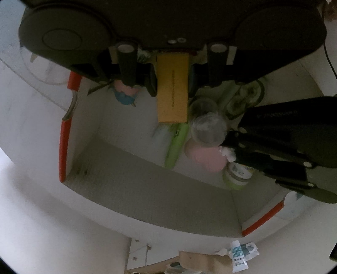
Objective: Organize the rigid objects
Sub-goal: 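Carry the bunny figurine and yellow box over the box with both grippers, then open both grippers to drop the bunny and yellow box into the box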
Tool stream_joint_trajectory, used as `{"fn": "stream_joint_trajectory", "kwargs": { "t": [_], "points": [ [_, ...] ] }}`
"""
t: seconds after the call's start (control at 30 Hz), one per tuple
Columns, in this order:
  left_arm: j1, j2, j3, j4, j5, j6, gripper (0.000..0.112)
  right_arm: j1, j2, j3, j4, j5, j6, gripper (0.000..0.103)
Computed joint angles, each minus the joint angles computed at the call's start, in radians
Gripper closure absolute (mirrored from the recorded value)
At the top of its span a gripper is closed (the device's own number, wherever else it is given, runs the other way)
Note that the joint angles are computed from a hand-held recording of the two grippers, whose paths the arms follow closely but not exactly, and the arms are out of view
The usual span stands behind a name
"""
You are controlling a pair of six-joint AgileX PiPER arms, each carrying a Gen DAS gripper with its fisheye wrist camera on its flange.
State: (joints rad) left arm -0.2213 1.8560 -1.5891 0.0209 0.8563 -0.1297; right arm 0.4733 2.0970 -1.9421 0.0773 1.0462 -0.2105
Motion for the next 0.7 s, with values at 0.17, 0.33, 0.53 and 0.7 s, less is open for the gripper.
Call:
{"fn": "stream_joint_trajectory", "kwargs": {
  "t": [0.17, 0.33, 0.53, 0.7],
  "points": [
    [-0.014, 0.021, -0.036, 0.021, 0.048, 0.001, 0.084, -0.004, -0.017, 0.028, 0.012, -0.008, -0.011, 0.071],
    [-0.029, -0.006, -0.002, 0.052, 0.025, -0.021, 0.083, -0.006, -0.053, 0.081, 0.03, -0.026, -0.024, 0.064],
    [-0.05, -0.051, 0.04, 0.088, 0.015, -0.059, 0.081, -0.012, -0.091, 0.127, 0.044, -0.057, -0.011, 0.064],
    [-0.075, -0.115, 0.112, 0.14, -0.027, -0.109, 0.046, -0.019, -0.143, 0.182, 0.063, -0.085, -0.017, 0.051]
  ]
}}
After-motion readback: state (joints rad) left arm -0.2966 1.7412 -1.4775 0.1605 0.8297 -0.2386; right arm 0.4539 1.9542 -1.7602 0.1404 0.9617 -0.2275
